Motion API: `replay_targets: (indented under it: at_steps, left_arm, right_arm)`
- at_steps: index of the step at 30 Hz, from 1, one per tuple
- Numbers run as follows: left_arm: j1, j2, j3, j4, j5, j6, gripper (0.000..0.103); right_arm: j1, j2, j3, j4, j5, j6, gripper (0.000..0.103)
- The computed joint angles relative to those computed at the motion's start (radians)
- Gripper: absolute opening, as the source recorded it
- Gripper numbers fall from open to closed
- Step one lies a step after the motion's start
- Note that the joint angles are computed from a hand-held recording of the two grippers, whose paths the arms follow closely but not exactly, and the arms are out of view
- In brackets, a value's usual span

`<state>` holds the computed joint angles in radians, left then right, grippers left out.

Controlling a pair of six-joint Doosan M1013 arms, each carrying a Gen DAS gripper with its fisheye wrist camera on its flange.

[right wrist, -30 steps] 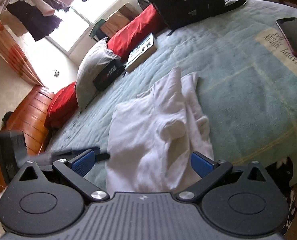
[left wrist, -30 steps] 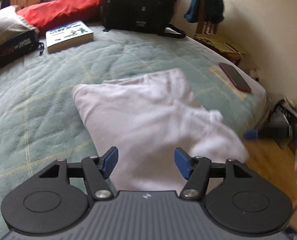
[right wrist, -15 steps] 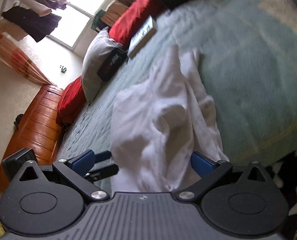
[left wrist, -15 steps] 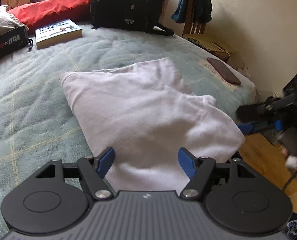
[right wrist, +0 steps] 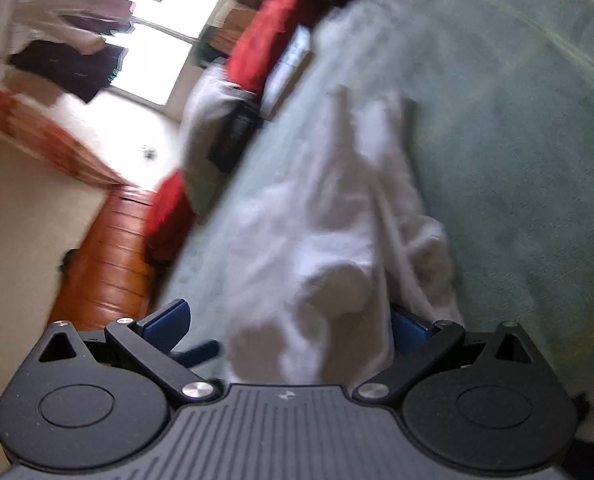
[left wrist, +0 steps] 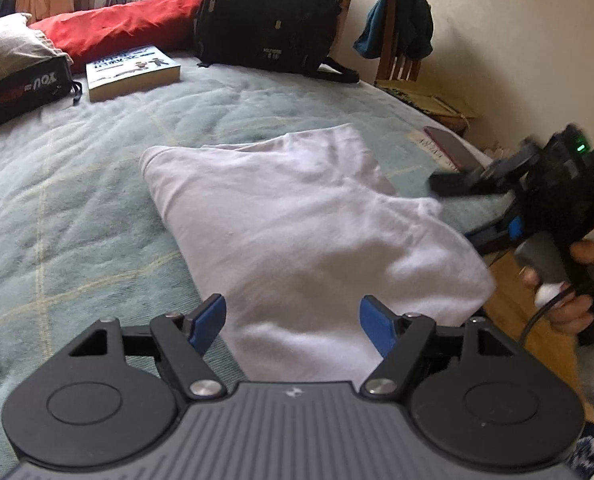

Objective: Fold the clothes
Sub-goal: 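Roll the right gripper and close it on the shirt's other side edge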

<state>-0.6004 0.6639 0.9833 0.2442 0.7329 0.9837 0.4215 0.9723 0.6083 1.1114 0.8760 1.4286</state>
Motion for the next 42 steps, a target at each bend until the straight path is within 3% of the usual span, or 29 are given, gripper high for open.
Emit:
replay_targets:
  at_steps: [3,6,12,15,20,29,36,42]
  left_arm:
    - [0.004,-0.001,0.003,-0.009,-0.005,-0.008,0.074]
    - [0.005,0.003,0.0,-0.006,0.002,-0.026,0.074]
    - [0.002,0.007,-0.006,-0.008,0.032,-0.029,0.074]
    - [0.003,0.011,-0.011,-0.02,0.049,-0.041,0.074]
    - [0.001,0.018,-0.021,-0.038,0.079,-0.074,0.074]
    - [-0.013,0.035,-0.065,0.005,0.129,-0.086,0.075]
    - [-0.016,0.029,-0.055,0.015,0.119,-0.078,0.076]
    - [-0.017,0.019,-0.041,0.028,0.105,-0.088,0.076]
  right_arm:
    - [0.001,0.005,-0.014,0.034,-0.017,-0.081,0.103]
    - [0.005,0.038,-0.072,-0.052,-0.019,-0.041,0.101]
    - [0.001,0.031,-0.019,-0.039,-0.121,-0.028,0.067]
    - [0.019,-0.01,0.055,-0.128,-0.213,-0.026,0.039]
    - [0.04,-0.048,0.102,-0.237,-0.295,-0.044,0.026]
    - [0.05,-0.068,0.113,-0.284,-0.354,-0.066,0.02]
    - [0.056,-0.066,0.099,-0.367,-0.38,0.019,0.019]
    - [0.049,-0.046,0.071,-0.417,-0.319,0.115,0.019]
